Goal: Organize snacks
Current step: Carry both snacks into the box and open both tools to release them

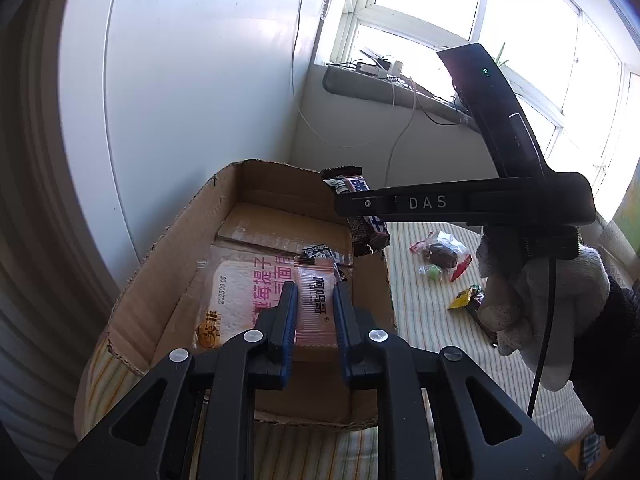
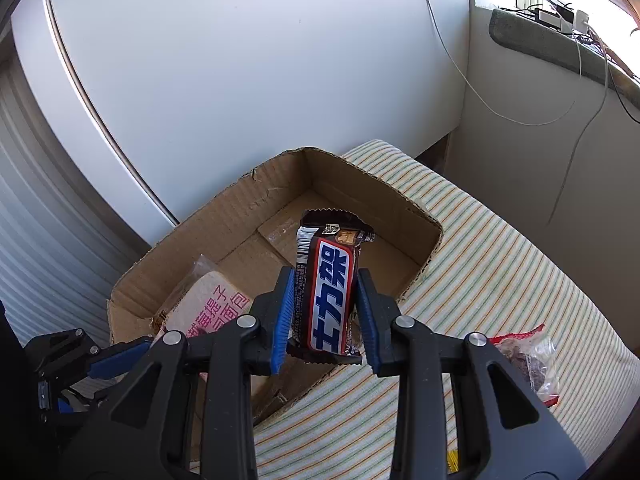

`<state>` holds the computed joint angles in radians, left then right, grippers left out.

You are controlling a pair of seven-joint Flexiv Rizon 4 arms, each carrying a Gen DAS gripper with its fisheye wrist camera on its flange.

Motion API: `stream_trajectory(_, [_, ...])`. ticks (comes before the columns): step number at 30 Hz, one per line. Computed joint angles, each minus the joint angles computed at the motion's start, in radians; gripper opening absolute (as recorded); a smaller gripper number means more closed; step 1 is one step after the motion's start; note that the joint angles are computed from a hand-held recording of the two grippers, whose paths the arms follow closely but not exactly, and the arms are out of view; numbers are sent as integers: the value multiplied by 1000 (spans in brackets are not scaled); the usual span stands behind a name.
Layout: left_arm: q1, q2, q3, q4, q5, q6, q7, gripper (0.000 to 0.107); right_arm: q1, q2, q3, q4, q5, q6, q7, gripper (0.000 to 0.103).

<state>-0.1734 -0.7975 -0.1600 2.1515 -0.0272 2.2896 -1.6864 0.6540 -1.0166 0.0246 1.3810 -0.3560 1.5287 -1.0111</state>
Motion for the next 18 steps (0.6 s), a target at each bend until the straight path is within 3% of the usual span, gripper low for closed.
stream_trajectory(4, [-2,0,1,-4,-3,-3,-1,17,2,-7,-6,-9,1,2,3,31])
stream_trajectory(8, [-12,1,6,-6,-13,-7,3,26,10,-5,-20,-5,2,12,9,32])
stream_trajectory(10, [-8,2,3,-3,-11,-4,-2,26,10,-3,-20,-6,0,9,8,39])
stream_trajectory(12, [-10,3,5,0,-12,-1,-3,26,31,5,-53,11,0,27,22,53])
stream_trajectory(18, [-20,13,9,12,-18,10,-4,26,72,41,-117,72,5,69,54,58])
